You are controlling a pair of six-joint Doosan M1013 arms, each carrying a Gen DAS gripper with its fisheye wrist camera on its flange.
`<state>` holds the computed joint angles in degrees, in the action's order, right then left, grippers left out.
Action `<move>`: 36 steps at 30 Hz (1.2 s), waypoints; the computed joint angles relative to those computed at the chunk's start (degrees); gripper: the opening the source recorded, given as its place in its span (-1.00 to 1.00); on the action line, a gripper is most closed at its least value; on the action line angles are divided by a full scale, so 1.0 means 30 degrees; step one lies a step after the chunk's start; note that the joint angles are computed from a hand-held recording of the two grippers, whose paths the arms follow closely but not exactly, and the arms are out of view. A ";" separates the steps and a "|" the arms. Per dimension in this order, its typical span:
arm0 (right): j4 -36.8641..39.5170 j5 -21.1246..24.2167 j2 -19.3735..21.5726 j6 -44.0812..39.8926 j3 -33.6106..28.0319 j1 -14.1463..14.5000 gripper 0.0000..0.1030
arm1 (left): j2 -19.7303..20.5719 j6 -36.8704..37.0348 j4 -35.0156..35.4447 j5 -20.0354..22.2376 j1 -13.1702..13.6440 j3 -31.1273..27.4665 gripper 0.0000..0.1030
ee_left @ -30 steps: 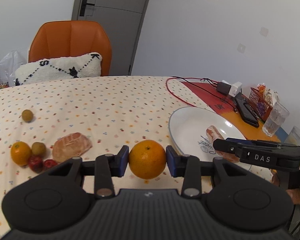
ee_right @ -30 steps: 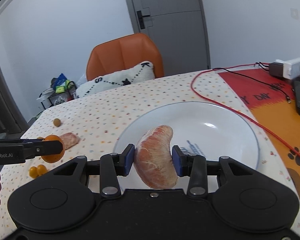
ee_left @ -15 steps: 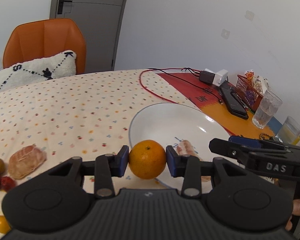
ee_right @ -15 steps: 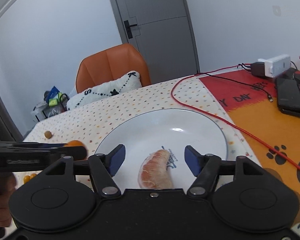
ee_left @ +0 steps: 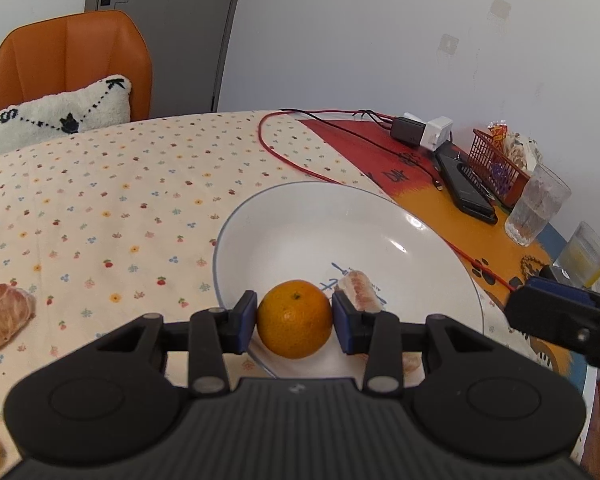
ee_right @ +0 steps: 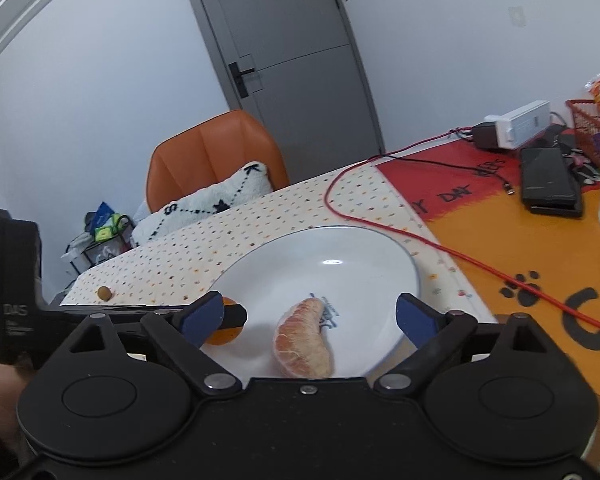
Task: Organize fruits
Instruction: 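Open the left gripper over the plate while the right gripper releases the pomelo segment there, then withdraw both tools from the plate back toward the fruit cluster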
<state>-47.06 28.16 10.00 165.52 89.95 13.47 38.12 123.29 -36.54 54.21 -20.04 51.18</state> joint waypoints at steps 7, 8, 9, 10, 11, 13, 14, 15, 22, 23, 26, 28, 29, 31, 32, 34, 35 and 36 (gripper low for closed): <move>-0.0716 0.0557 -0.0311 0.1483 0.0279 0.0351 0.93 | -0.0755 0.0555 -0.0875 -0.0578 0.0257 0.0930 0.09; -0.0855 0.0516 -0.0349 0.1651 0.0318 0.0435 0.96 | -0.0911 0.0670 -0.0974 -0.0713 0.0331 0.1130 0.15; -0.1120 0.0484 -0.0361 0.1899 0.0337 0.0519 0.98 | -0.1072 0.0710 -0.1014 -0.0857 0.0405 0.1327 0.18; -0.1455 0.0516 -0.0378 0.2177 0.0354 0.0620 1.00 | -0.1223 0.0770 -0.1063 -0.1003 0.0482 0.1519 0.23; -0.1638 0.0560 -0.0376 0.2316 0.0330 0.0702 1.00 | -0.1387 0.0850 -0.1111 -0.1183 0.0565 0.1728 0.30; -0.1818 0.0606 -0.0389 0.2522 0.0294 0.0861 1.00 | -0.1708 0.0930 -0.1050 -0.1586 0.0705 0.2121 0.39; -0.1928 0.0624 -0.0397 0.2669 0.0283 0.0933 1.00 | -0.1894 0.0922 -0.0955 -0.1832 0.0768 0.2345 0.44; -0.2098 0.0673 -0.0416 0.2869 0.0270 0.1038 1.00 | -0.2101 0.0930 -0.0887 -0.2072 0.0845 0.2583 0.47; -0.3294 0.1060 -0.0404 0.4090 0.0178 0.1672 1.00 | -0.3700 0.2929 -0.1966 -0.4650 0.1408 0.4833 0.80; -0.3324 0.1114 -0.0393 0.4160 0.0151 0.1753 1.00 | -0.3872 0.3312 -0.2101 -0.4915 0.1467 0.5084 0.81; -0.3513 0.1179 -0.0332 0.4334 0.0060 0.1968 1.00 | -0.4296 0.3806 -0.2266 -0.5262 0.1687 0.5647 0.82; -0.3466 0.1258 -0.0258 0.4230 -0.0047 0.2113 1.00 | -0.4478 0.3598 -0.2263 -0.5285 0.1860 0.5859 0.82; -0.3431 0.1250 -0.0226 0.4174 -0.0088 0.2156 1.00 | -0.4563 0.3483 -0.2223 -0.5366 0.1927 0.5964 0.83; -0.3085 0.1169 -0.0148 0.3757 -0.0209 0.2223 1.00 | -0.4790 0.3372 -0.2177 -0.5697 0.2105 0.6306 0.83; -0.2790 0.1054 -0.0113 0.3392 -0.0269 0.2234 1.00 | -0.4885 0.3274 -0.2101 -0.5841 0.2191 0.6438 0.83; -0.2615 0.1029 -0.0031 0.3096 -0.0385 0.2333 1.00 | -0.5059 0.3007 -0.1892 -0.6142 0.2358 0.6692 0.83; -0.2495 0.1060 0.0024 0.2885 -0.0463 0.2382 1.00 | -0.5126 0.2849 -0.1764 -0.6254 0.2430 0.6785 0.83; -0.2242 0.1094 0.0093 0.2510 -0.0576 0.2420 1.00 | -0.5211 0.2665 -0.1616 -0.6402 0.2520 0.6911 0.83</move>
<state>-53.78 31.44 10.28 173.05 88.22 20.73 22.49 131.28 -41.39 35.01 -12.48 71.92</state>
